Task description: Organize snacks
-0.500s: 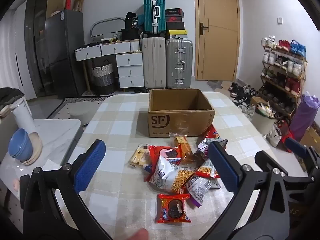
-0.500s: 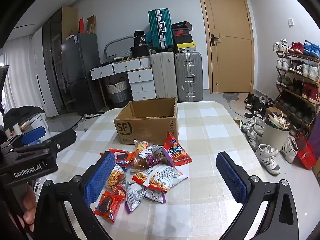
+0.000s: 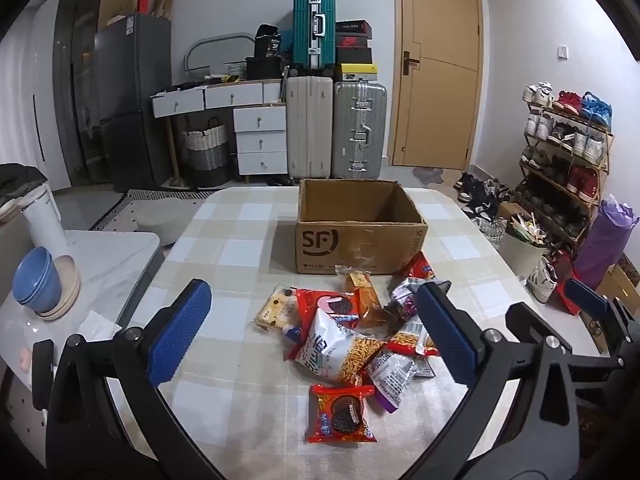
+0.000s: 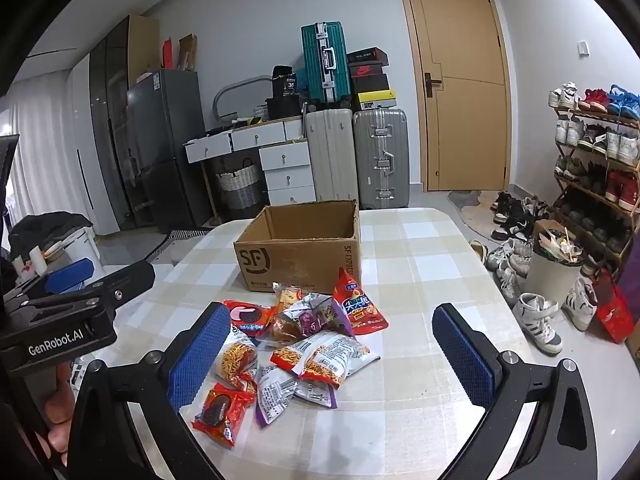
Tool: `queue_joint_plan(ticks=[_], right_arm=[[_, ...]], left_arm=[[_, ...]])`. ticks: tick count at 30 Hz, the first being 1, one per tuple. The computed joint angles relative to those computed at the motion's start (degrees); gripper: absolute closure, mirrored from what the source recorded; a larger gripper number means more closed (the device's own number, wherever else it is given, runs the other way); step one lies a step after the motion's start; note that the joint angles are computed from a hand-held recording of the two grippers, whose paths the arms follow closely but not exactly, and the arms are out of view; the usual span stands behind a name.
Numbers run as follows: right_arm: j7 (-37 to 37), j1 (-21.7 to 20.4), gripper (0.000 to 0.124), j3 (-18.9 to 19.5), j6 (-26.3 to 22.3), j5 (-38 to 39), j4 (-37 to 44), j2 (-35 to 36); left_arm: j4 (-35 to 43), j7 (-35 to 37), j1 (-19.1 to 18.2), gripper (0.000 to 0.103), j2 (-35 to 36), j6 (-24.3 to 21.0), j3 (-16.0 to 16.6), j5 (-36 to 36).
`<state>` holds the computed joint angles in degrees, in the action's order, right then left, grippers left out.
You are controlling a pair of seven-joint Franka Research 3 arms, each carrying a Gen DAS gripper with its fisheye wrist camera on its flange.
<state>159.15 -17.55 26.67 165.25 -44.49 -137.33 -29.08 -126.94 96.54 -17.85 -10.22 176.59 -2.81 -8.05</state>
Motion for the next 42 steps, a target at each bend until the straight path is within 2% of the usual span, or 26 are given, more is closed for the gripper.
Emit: queue_joint_plan(ticks=[4,6,12,24,42], right_arm=[[0.1,0.3,0.021,-0.2,-0.1,-0.2,0.0,0.0],[0.6,-0.1,0.021,0.1,0.2,-0.5,-0.3,-0.4],[0.5,0.1,0.021,0.0,0.0,-0.3,-0.4,-0.9],[0.1,-1.2,0.021,1.3,0.9,0.2,-0.7,-1.9],[-2.2,-2.8,0.021,3.0,1.3,3.3,-1.0,-2.8]], left_arm=[[0.4,2.0,-0.9,0.001,0.0,-1.3,0.6,-1.2],[0.3,1.8,-0.5,0.001,0.3,-0.9,0.0,-1.2],[-0.1,4.3,-2.5,0.001,0.3,0.9,1.7,-5.0],[-0.3,8.6,-4.2,0.001,-0.2,1.0,3.0,-8.6],[-1.6,6.5,-3.9,0.001,-0.9,1.8,2.9,-5.8]])
